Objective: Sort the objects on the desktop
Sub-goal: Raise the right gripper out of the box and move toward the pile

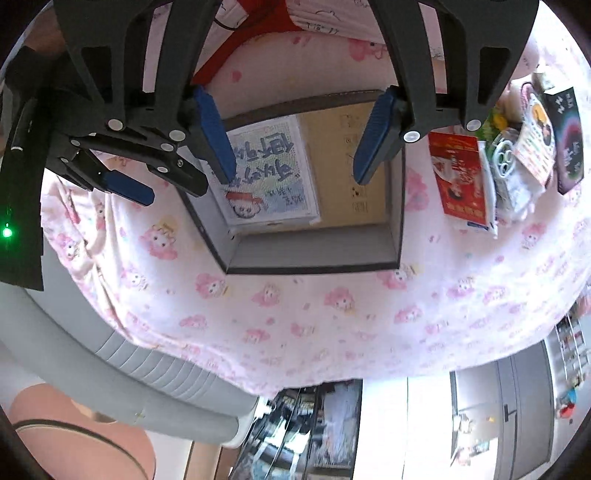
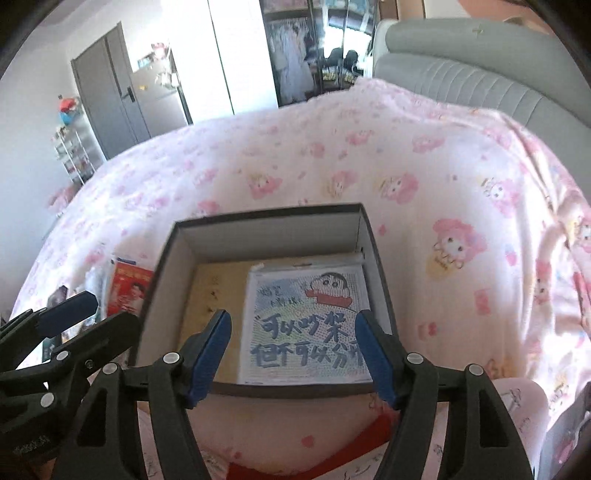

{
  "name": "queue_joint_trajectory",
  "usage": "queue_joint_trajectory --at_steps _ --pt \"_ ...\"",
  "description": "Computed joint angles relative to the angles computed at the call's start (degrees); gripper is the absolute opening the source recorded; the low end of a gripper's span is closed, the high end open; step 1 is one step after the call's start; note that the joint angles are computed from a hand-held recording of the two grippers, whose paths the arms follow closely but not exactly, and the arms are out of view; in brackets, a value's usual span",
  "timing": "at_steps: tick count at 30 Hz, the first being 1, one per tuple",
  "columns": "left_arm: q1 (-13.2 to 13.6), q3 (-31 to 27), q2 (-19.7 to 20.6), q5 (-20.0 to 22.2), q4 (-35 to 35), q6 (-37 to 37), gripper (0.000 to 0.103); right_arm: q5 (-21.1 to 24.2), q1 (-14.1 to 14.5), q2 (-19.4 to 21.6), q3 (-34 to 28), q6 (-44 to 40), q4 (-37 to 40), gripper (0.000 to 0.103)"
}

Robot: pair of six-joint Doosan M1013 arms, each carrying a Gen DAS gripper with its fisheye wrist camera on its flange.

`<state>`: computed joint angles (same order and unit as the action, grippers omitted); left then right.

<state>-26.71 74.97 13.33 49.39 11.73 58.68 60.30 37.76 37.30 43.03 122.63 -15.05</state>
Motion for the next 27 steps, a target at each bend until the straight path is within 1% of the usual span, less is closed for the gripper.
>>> queue_joint_trajectory --at_steps 1,2,3,6,10,14,21,27 --pt "-0.4 0.2 0.0 -0.6 0.5 -0.5 0.067 -0.4 0.3 -0.6 0.5 0.5 -1.0 0.067" --pt "-1.7 -1.1 0.5 0.1 1.7 -2.0 0.067 -0.6 0.6 -0.3 0.2 1.0 -1.9 0.067" --pt "-1.8 -0.8 -0.3 0.1 1.8 -2.1 0.067 -1.0 0.9 -0.7 0.7 1.3 -2.6 0.067" --pt "-2.5 -0.4 -0.9 0.0 2.9 -3.1 0.067 -1.5 1.7 -2.1 1.9 2.3 -4.2 0.067" --pt "-2.7 0.4 -1.7 0.1 3.8 -3.7 0.067 -1.7 2.5 -2.4 2.2 2.8 -5.3 0.067" --pt "-2.2 1.5 -2.6 -0.3 2.8 -3.7 0.067 -1.9 3.1 -2.7 2.6 3.5 -6.3 0.067" --pt "-2.1 1.9 -3.0 -0.1 3.4 -4.0 0.067 -1.7 3.8 -2.5 2.1 3.8 -6.7 0.067" --pt "-2.2 2.9 -4.0 1.0 5.7 -6.0 0.067 -1.2 4.4 -1.6 0.4 1.7 -5.4 0.067"
